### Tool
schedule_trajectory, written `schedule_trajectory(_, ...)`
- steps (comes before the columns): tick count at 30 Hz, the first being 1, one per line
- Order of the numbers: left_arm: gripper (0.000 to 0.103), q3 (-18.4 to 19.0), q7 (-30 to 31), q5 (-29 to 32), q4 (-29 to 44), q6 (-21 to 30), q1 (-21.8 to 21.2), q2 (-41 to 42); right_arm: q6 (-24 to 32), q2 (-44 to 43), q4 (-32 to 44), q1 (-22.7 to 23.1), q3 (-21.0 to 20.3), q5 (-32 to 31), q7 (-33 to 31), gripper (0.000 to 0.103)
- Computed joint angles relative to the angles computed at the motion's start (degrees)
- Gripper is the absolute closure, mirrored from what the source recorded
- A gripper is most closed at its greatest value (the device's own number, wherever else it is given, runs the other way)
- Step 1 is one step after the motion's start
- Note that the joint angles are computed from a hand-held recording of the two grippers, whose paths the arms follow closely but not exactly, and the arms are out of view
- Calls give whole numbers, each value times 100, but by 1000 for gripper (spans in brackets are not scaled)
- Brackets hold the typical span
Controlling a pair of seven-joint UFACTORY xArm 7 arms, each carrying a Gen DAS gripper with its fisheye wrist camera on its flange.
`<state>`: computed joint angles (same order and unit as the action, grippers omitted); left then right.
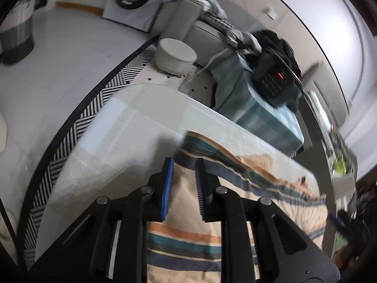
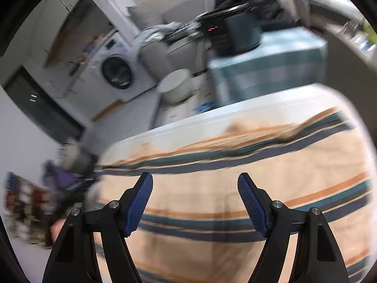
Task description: Fold small clothes
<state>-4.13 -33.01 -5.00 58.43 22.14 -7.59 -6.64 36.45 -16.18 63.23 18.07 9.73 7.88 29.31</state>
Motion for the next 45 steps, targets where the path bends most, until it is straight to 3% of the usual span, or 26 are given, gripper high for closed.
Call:
schedule_trajectory(3, 64, -147, -300, 582, 270, 321, 16, 182, 205, -256, -167, -488, 136, -1047, 339, 27)
schedule_trajectory(6, 64, -218, -833, 1215, 488, 541, -12, 327, 694, -315, -141, -952, 226, -1940, 713, 27)
schedule_trajectory(8, 68, -211, -1032, 1428, 531, 571, -45, 343, 977, -231, -69, -1064, 140, -2248, 548, 27)
schedule_trajectory(11, 96, -172, -1109, 1467, 588, 653, -81, 376, 1024, -78, -99, -1071, -258, -1929, 26, 27)
schedule_trajectory(12, 99, -158, -1141, 1477, 590, 669, -85, 381, 984, -14, -92, -1108, -317, -1859, -12, 27)
schedule_trajectory(19, 99, -68, -978, 1169, 398, 577, -56, 351, 837, 313, -71, -1258, -689, -969, -461, 28)
schedule_trajectory(21, 99, -86, -1025, 1299, 356, 589, -55, 329, 589, 351, -152, -1216, -800, -475, -662, 42)
schedule_trajectory(23, 99, -100, -1051, 1377, 350, 606, -54, 331, 351, 373, -203, -1121, -949, 205, -1135, 75)
schedule_trajectory(25, 99, -107, -1088, 1413, 420, 625, -59, 396, 302, 397, -158, -1157, -857, 122, -1237, 94)
schedule_trajectory(26, 99, -105, -1099, 1422, 419, 622, -64, 396, 226, 397, -147, -1144, -809, 98, -1307, 98)
schedule_trajectory(31, 99, -90, -1095, 1451, 411, 619, -72, 402, -363, 169, -294, -1166, -683, -94, -1377, 98)
schedule_trajectory(35, 99, -88, -1087, 1400, 391, 589, -73, 392, 23, 510, 27, -1397, -452, -912, -737, 98)
schedule_trajectory(37, 99, -85, -1117, 1412, 395, 609, -69, 387, -13, 544, 12, -1318, -507, -879, -766, 98)
schedule_trajectory(39, 99, -67, -1103, 1355, 365, 586, -52, 375, -56, 562, 24, -1290, -525, -892, -707, 93)
schedule_trajectory(41, 99, -41, -1091, 1336, 277, 562, -17, 302, 175, 592, 167, -1352, -437, -1256, -359, 73)
schedule_trajectory(43, 99, -43, -1217, 1445, 250, 615, 32, 243, 538, 485, 283, -1412, -287, -1860, 143, 65)
schedule_trajectory(45, 99, -88, -1531, 1764, 275, 709, 91, 176, 730, 151, 220, -1352, -222, -2064, 326, 53)
